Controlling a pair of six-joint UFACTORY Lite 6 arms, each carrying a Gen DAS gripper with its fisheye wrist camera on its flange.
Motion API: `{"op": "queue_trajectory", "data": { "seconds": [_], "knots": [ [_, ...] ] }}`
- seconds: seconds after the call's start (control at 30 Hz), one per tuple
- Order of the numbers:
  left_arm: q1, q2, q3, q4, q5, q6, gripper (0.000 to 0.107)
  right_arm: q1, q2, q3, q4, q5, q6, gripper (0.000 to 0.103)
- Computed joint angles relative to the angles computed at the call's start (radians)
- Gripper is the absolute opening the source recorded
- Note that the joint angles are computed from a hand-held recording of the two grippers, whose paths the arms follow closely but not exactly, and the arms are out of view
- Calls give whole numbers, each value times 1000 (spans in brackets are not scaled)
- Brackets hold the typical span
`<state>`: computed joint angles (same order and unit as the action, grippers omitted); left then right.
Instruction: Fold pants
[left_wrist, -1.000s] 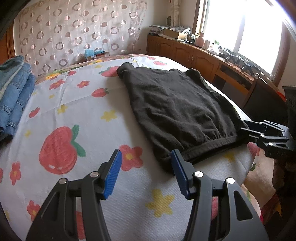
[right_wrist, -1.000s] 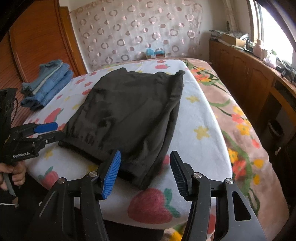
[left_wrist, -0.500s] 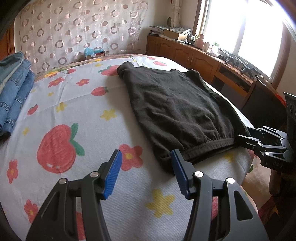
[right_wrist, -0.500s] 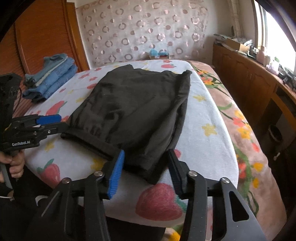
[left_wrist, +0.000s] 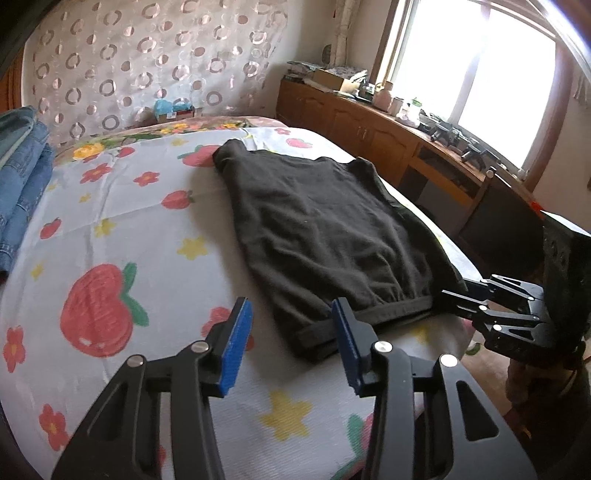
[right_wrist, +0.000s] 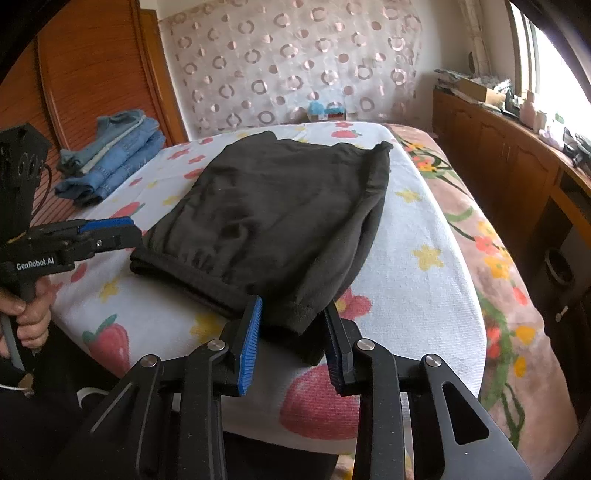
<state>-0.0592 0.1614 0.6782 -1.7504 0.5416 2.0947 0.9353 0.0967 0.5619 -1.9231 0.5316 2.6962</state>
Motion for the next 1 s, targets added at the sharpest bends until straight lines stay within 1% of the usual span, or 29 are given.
{"op": "queue_trajectory", "data": {
  "seconds": [0.23, 0.37, 0.4, 0.57, 0.67, 0.7, 0.77, 0.9, 1.0],
  "knots": [
    [-60, 42, 11, -27, -57, 10, 40, 0, 2, 0, -1, 1, 1, 30],
    [-60, 42, 12, -30, -61, 10, 40, 1, 4, 3, -5, -1, 4, 29],
    [-63, 39, 9, -39, -63, 19, 40, 1, 5, 6, -8, -6, 3, 26],
    [-56, 40, 4, -56, -51, 49, 39, 3, 1, 10, -35, -19, 23, 20],
    [-54, 45, 6, -45, -36, 43, 33, -4, 1, 6, -91, -25, 75, 14],
    [-48, 54, 15, -17, -22, 20, 25, -9, -2, 1, -114, -27, 93, 12],
    [-45, 59, 20, 6, -5, -3, 20, -15, -4, 1, -128, -31, 100, 10],
    [-39, 32, 8, 45, 15, -30, 5, -35, -23, -13, -170, -37, 121, 8],
    [-19, -45, -27, 77, 55, -56, 3, -38, -61, -19, -163, -34, 99, 8]
  ]
}}
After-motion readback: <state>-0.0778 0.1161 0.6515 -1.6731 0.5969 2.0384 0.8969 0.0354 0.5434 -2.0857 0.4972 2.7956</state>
